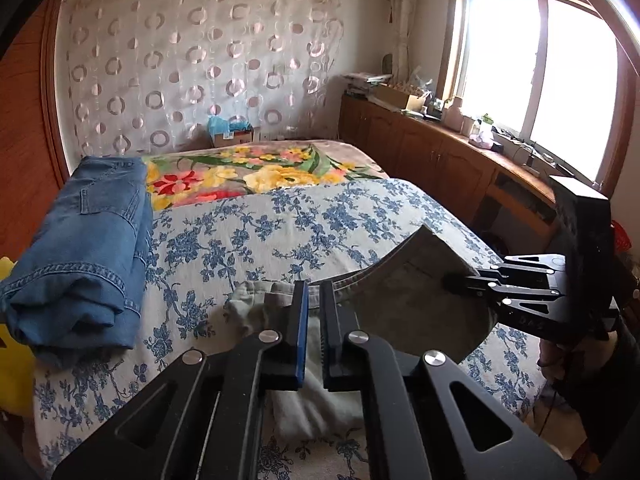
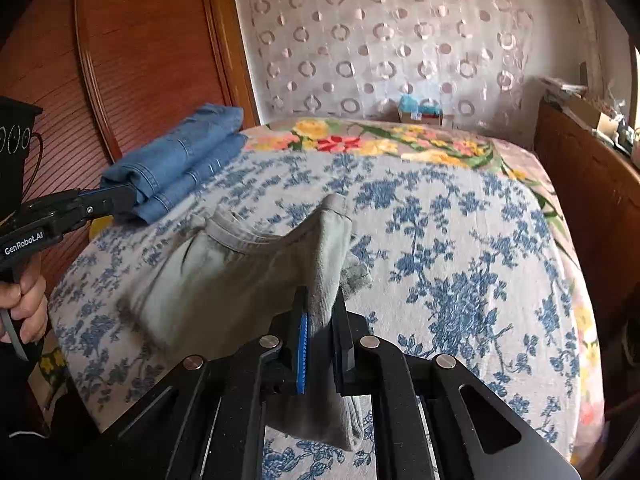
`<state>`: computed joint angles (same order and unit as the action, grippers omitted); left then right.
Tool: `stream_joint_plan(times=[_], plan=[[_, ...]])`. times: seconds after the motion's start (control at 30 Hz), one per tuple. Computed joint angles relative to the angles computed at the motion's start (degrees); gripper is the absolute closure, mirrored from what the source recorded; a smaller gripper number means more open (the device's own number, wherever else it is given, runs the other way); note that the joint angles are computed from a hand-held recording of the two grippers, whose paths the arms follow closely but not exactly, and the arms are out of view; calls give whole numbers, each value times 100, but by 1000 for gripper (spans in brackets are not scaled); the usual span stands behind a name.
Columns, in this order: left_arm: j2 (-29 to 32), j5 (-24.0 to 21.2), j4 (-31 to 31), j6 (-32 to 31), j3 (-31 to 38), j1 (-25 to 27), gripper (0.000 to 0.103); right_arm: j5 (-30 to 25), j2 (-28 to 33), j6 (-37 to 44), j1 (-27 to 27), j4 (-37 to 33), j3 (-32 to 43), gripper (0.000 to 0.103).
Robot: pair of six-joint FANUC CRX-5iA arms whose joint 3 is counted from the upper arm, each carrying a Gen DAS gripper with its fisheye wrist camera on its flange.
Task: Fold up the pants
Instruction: 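Grasp the folded sweatpants bundle with both tools and lift it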
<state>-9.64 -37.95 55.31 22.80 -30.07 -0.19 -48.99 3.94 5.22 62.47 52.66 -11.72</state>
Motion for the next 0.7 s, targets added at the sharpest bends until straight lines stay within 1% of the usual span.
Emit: stream_joint_plan(times=[0.03, 0.13, 0.17, 0.2, 0.23, 0.27, 0.33, 0.43, 0.5, 0.57, 0.7], plan=[[55, 25, -120, 137, 42, 17, 97, -104, 48, 37, 18, -28, 39, 94], [204, 74, -491, 605, 161, 66, 96, -147, 154, 195, -37, -291, 140, 94], [271, 59, -628, 774, 219, 95, 92, -187, 180, 239, -42, -340, 171, 94], [397, -2, -745, 908, 305, 141, 85, -190, 200, 288, -59, -393, 194, 94], [458, -61, -770, 946, 339, 161, 66, -196, 216, 321, -76, -437, 211, 94], [608, -180, -859, 1061, 439, 200, 54, -212, 233, 355, -86, -493, 242, 94], [739, -238, -927, 1187, 508, 210, 54, -218, 256, 418, -98, -583, 284, 94], [970, -326, -1219, 1466, 696, 189, 54, -262, 314, 497, -97, -618, 358, 94], [1160, -474, -1422, 1697, 871, 171, 54, -266, 334, 523, -108, -653, 385, 94], [1278, -566, -1391, 1718, 932, 169, 54, -245, 339, 530, -123, -665, 387, 94], [1373, -547, -1305, 1631, 971, 143, 55, -157, 303, 469, -147, -619, 335, 94]])
